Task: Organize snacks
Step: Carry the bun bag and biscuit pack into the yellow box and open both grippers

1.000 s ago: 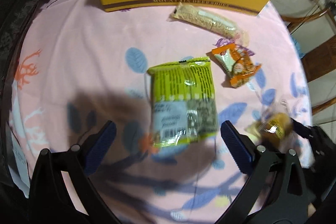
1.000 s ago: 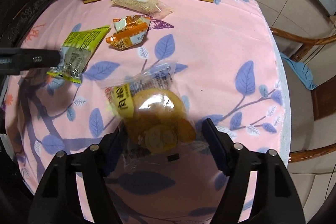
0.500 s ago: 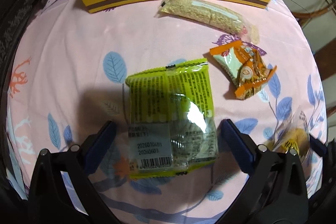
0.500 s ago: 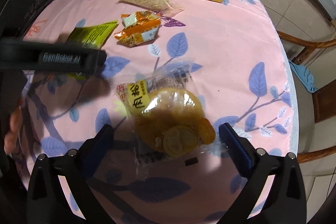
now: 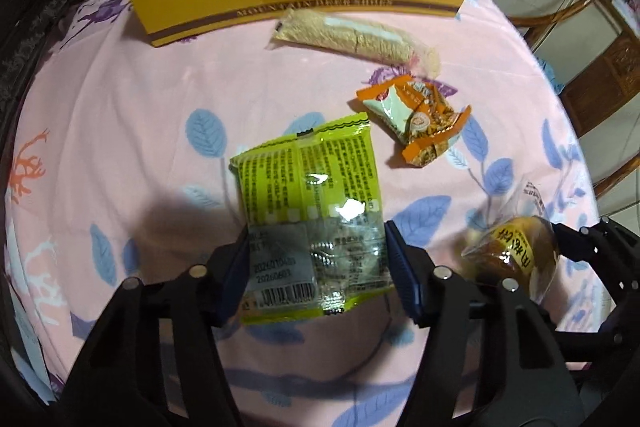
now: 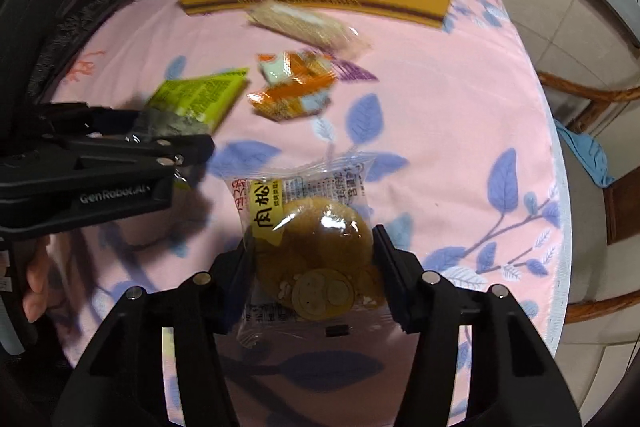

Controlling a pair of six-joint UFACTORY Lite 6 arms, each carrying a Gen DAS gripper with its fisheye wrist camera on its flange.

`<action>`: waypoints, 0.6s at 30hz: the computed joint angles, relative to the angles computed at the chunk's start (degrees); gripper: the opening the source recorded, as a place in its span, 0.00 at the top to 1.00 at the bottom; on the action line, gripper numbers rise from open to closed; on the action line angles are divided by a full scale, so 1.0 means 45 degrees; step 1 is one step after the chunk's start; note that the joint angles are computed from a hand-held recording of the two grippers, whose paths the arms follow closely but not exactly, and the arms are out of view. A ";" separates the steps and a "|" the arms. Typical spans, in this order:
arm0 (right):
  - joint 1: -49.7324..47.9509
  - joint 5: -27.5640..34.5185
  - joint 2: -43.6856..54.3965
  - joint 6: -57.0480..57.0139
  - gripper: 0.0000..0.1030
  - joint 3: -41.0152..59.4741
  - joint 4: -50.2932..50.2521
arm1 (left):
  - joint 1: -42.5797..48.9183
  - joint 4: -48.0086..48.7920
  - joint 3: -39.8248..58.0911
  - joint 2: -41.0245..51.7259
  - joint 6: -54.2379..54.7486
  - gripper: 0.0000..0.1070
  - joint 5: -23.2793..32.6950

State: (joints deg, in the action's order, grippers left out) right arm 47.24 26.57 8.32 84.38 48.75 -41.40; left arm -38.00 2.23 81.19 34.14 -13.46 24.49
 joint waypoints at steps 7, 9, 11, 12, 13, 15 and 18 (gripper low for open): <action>0.0209 0.0630 -0.1309 0.0949 0.44 0.0246 -0.0737 | 0.0802 -0.1566 -0.1445 -0.2221 0.1716 0.41 -0.0113; 0.0246 0.0754 -0.1555 0.1071 0.44 0.0296 -0.0890 | 0.0741 -0.1417 -0.1399 -0.2539 0.1497 0.41 0.0145; 0.0258 0.0872 -0.1664 0.0968 0.44 0.0400 -0.0847 | 0.0685 -0.1393 -0.1292 -0.2667 0.1423 0.41 0.0349; 0.0220 0.0876 -0.1767 0.0936 0.44 0.0387 -0.0852 | 0.0701 -0.1445 -0.1268 -0.2728 0.1470 0.41 0.0412; 0.0336 0.0973 -0.1979 0.1059 0.44 0.0260 -0.0888 | 0.0693 -0.1413 -0.1236 -0.2808 0.1416 0.41 0.0470; 0.0295 0.1059 -0.2051 0.0893 0.44 0.0374 -0.0800 | 0.0545 -0.1031 -0.1076 -0.2870 0.0779 0.41 0.0759; 0.0203 0.1185 -0.2106 0.0594 0.44 0.0633 -0.0557 | 0.0669 -0.1108 -0.0640 -0.2806 0.0720 0.41 0.1123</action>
State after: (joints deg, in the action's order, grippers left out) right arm 48.15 31.90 -1.16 87.05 51.59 -43.91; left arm -34.99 -2.76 78.31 21.52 -10.22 29.55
